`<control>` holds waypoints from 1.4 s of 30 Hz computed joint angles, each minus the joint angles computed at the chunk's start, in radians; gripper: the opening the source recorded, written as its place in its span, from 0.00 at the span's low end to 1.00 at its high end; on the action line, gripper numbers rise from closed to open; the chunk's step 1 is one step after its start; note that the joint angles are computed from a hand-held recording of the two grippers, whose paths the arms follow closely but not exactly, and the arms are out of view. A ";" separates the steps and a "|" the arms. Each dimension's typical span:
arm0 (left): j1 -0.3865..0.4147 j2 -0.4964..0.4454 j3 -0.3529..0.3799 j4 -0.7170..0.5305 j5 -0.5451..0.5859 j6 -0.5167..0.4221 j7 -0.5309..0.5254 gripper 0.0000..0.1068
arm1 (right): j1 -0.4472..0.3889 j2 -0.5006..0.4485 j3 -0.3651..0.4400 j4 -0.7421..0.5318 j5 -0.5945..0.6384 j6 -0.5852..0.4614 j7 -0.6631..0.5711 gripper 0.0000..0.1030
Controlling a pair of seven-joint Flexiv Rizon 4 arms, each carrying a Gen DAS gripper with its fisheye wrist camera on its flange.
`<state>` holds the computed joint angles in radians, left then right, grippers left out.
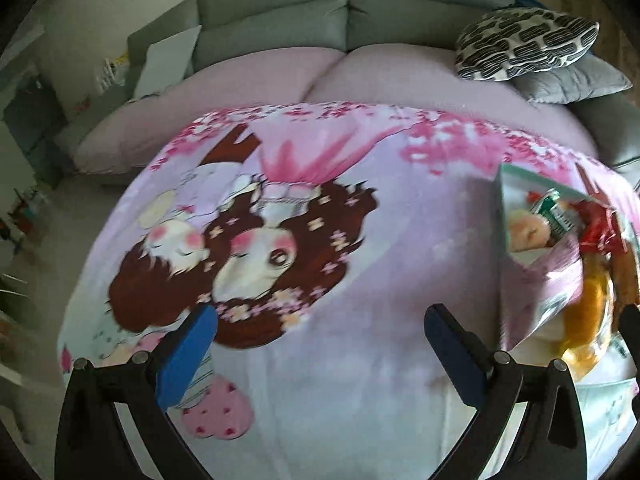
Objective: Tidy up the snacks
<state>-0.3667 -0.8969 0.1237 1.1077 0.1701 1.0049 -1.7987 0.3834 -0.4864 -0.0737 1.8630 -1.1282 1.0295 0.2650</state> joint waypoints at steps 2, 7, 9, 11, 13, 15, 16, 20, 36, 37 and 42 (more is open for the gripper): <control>-0.002 0.019 0.005 0.034 0.010 0.020 -0.004 0.96 | 0.010 0.006 0.004 0.006 -0.004 -0.016 0.003 1.00; -0.007 0.051 0.005 0.092 0.020 0.045 0.002 0.96 | 0.019 0.016 0.018 0.023 -0.013 -0.030 0.019 1.00; -0.011 0.058 0.009 0.104 0.026 0.049 0.003 0.96 | 0.018 0.016 0.021 0.024 -0.012 -0.030 0.019 1.00; -0.013 0.058 0.009 0.103 0.027 0.045 0.004 0.96 | 0.018 0.015 0.023 0.022 -0.009 -0.033 0.013 1.00; -0.015 0.057 0.012 0.099 0.029 0.039 0.004 0.96 | 0.019 0.014 0.022 0.020 -0.012 -0.033 0.015 1.00; -0.016 0.054 0.011 0.093 0.031 0.024 0.010 0.96 | 0.018 0.013 0.023 0.020 -0.012 -0.031 0.015 1.00; -0.014 0.053 0.007 0.089 0.029 0.014 0.016 0.96 | 0.017 0.012 0.022 0.020 -0.014 -0.029 0.018 1.00; -0.014 0.049 0.007 0.078 0.031 -0.009 0.019 0.96 | 0.016 0.009 0.024 0.018 -0.004 -0.034 0.008 1.00; 0.004 0.032 -0.024 0.040 0.015 -0.118 0.055 0.96 | 0.021 0.000 0.021 0.017 0.049 -0.020 -0.043 1.00; 0.004 0.032 -0.024 0.040 0.014 -0.118 0.055 0.96 | 0.022 0.001 0.020 0.018 0.049 -0.018 -0.043 1.00; 0.006 0.032 -0.024 0.039 0.011 -0.119 0.052 0.96 | 0.024 0.001 0.020 0.019 0.063 -0.017 -0.051 1.00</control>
<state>-0.3607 -0.8652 0.1000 1.1468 0.1808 0.8855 -1.7463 0.4074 -0.4858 -0.0539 1.8819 -1.0652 1.0121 0.2140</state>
